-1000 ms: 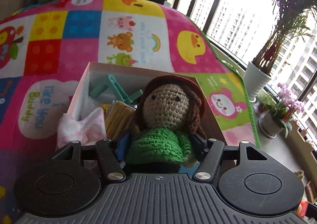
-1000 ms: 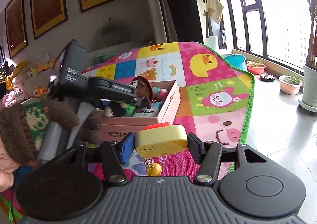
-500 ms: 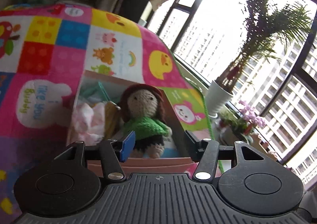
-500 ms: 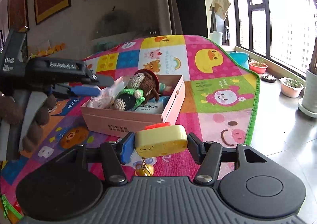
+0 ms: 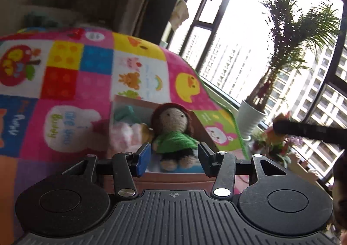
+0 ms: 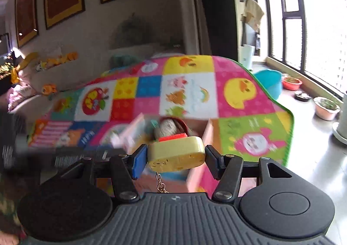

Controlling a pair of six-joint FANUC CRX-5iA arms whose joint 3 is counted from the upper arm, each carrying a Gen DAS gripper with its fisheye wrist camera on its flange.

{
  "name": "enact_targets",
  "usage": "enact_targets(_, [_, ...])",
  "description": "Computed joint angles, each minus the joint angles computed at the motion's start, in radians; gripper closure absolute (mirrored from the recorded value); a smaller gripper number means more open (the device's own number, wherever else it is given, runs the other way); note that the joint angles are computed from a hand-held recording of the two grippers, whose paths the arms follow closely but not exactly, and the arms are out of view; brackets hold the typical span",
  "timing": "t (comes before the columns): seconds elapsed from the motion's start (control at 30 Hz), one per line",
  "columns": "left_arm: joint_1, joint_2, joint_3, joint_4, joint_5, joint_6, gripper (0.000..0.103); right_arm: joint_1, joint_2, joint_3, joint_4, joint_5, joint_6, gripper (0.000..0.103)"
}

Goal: Organize objects
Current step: 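Open the left gripper to release the doll while the right drops the keychain in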

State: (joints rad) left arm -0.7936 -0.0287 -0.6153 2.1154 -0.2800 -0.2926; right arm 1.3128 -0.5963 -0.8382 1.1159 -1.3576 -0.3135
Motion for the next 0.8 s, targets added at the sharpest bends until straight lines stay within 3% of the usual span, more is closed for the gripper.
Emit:
enact_targets(0.07, [0.0,-0.031,-0.02,0.081,0.043,-0.054,0.051,-0.16,0.036,0.058,0.04,0.166,0.069,0.046])
enact_targets(0.17, [0.055,-0.047,-0.044,0.04,0.051,0.018,0.051,-0.372,0.154,0.187,0.041,0.364,0.143,0.046])
enact_targets(0.33, [0.142,-0.042,-0.074,-0.075,0.066,0.158,0.051,-0.514,0.338,0.361,-0.112,0.455,0.253,0.039])
enact_targets(0.47, [0.225,-0.016,-0.084,-0.241,0.003,0.326,0.051,-0.484,0.312,0.29,-0.083,0.431,0.221,0.039])
enact_targets(0.63, [0.219,0.03,-0.043,-0.213,-0.058,0.333,0.051,-0.346,0.222,0.165,-0.066,0.267,0.232,0.039])
enact_targets(0.7, [0.19,0.056,-0.003,-0.185,-0.044,0.314,0.051,-0.278,0.181,0.115,-0.078,0.204,0.227,0.039])
enact_targets(0.8, [0.181,0.12,0.083,-0.294,-0.019,0.402,0.051,-0.187,0.128,0.051,-0.124,0.148,0.182,0.039])
